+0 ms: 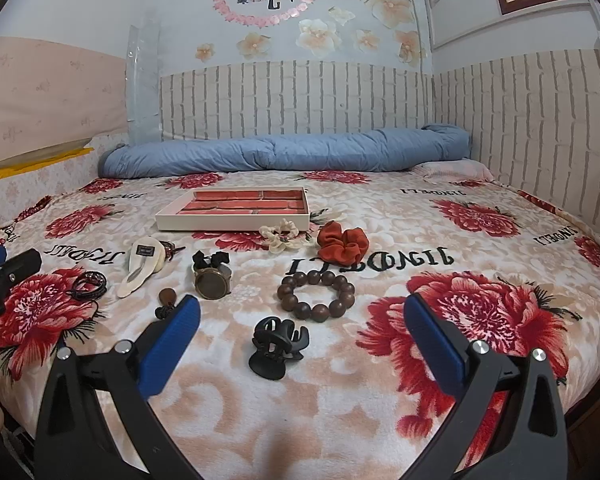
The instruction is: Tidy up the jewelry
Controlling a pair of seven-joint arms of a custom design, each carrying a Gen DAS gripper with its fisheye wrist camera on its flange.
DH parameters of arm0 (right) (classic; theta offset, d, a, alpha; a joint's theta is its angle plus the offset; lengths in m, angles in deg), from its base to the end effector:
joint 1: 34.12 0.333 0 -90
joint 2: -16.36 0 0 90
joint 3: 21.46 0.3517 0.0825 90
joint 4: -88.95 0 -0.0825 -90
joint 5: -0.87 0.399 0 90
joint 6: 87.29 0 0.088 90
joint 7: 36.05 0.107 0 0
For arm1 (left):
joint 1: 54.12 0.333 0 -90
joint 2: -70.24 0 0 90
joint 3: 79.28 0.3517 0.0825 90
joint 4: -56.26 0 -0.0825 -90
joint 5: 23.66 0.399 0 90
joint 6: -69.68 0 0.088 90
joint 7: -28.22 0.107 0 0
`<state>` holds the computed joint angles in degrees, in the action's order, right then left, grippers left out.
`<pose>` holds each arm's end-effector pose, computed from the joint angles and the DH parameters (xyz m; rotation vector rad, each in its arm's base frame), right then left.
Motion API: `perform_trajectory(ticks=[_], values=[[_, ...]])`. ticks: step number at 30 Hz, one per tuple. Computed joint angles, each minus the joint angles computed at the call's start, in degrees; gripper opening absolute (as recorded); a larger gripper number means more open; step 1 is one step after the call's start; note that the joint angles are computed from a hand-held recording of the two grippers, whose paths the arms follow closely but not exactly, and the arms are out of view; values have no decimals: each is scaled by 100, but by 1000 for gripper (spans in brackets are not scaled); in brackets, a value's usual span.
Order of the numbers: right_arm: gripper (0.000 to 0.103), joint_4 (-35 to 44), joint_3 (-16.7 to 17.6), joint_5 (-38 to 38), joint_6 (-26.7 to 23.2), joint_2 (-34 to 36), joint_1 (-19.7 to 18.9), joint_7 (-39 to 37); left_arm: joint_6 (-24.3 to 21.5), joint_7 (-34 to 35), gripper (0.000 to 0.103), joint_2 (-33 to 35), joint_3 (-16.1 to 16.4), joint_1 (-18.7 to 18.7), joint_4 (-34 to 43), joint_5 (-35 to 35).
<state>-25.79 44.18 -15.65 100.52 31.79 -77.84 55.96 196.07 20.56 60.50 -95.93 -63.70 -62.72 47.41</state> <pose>0.6046 0.2017 0.5713 -1.7314 1.0460 -0.6637 0.5037 -0.2234 0.5828 -1.8035 0.9736 -0.6382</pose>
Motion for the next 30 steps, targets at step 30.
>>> perform_trajectory(ticks=[30], values=[[99, -10, 11, 41, -1, 32, -12, -75, 11, -184, 98, 43, -42, -27, -138, 85]])
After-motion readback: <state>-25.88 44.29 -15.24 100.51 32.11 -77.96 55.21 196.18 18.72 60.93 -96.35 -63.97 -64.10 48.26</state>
